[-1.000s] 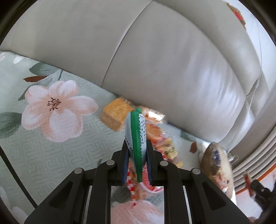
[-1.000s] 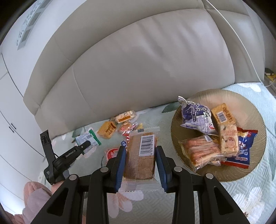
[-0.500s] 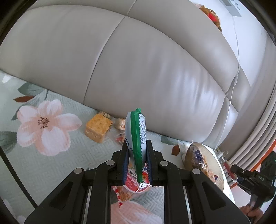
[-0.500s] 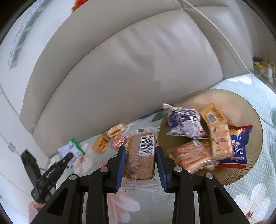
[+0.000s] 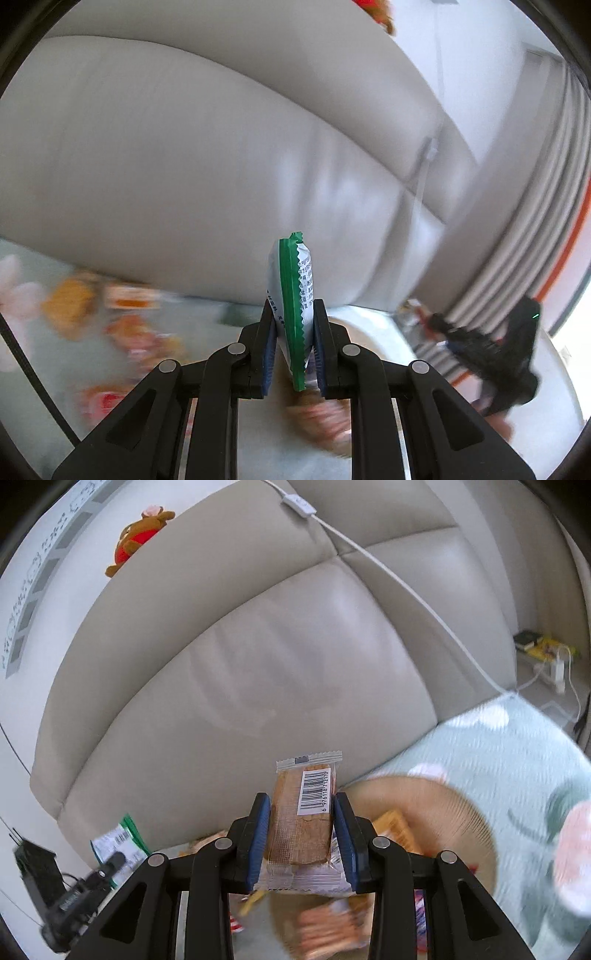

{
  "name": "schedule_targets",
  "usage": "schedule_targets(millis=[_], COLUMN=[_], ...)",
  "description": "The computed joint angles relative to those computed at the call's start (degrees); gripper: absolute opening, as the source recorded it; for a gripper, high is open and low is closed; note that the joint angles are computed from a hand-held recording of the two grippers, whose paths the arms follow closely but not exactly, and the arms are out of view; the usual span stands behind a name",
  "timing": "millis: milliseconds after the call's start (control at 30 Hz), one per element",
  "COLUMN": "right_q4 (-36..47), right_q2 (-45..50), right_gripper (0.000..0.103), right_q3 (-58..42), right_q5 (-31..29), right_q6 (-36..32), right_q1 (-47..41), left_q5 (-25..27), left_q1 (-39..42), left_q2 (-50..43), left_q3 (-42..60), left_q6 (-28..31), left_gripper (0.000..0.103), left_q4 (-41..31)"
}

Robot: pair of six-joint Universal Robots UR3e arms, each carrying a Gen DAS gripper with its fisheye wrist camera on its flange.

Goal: Organize snacks
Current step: 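Carry both items over the gold bowl and open both grippers to release them, then withdraw both tools from the bowl toward the remaining snacks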

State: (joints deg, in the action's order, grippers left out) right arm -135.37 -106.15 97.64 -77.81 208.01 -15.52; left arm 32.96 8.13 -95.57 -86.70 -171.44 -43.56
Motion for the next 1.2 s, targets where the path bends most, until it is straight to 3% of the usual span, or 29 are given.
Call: schedule_targets(millis=[100,200,233,267,300,333,367,600,767,900,1033,1200], right_q4=[-3.0,-2.3,-2.5,-2.7,-2.5,-2.3,-2.8,0.7,3.1,3.0,4.1,5.2], right_q2=[-3.2,-5.6,-5.8,-6.6,-7.4,-8.8,-9.9,-15.1,-17.9,-13.0,-11.4,-11.1], right_gripper=[0.034,0.034,0.034,0.043,0.058,0.097,0.101,0.101,0.101,0.101,0.101,0.101], right_q3=[5.9,9.7,10.3,11.3,12.3,13.9,15.8,22.5,24.1,20.4,17.9,16.5], right_q5=[2.7,5.3,5.3,5.7,6.2,7.8,10.0,20.3,24.6,19.8,16.8,14.5], right_q6=[-3.8,-4.5,-4.5,-4.6,-4.4,-4.0,-3.8,-2.7,-3.1,-3.1,-3.6,-2.4], right_q1=[-4.3,-8.1,-8.8,-10.3,-11.7,-13.9,-15.9,-26.8,-30.7,-24.8,-20.9,-18.1], left_q5=[0.9,5.9,6.5,7.7,10.1,12.4,13.7,18.5,16.4,17.9,16.2,16.8], left_q1=[-6.9,-14.4,-16.5,-18.6,-20.6,-21.9,-22.7,-21.1,-17.3,-15.7,-12.5,-8.9], left_q2=[-4.5,-9.2,-11.2,-13.6,-15.6,-16.9,-17.9,-17.2,-16.6,-13.7,-11.0,-11.2], left_q3=[4.5,8.8,11.3,15.6,19.9,22.7,24.2,21.7,21.5,18.9,16.6,21.4], left_q6=[-3.1,-5.9,-5.2,-3.4,-2.4,-2.1,-2.3,-3.1,-0.3,2.9,6.4,10.8], left_gripper=[0.014,0.016,0.029,0.042,0.078,0.103,0.102,0.102,0.102,0.102,0.102,0.102], left_q4=[1.0,2.7,0.5,-4.8,-9.8,-12.9,-14.3,-15.4,-18.6,-18.8,-20.1,-26.0])
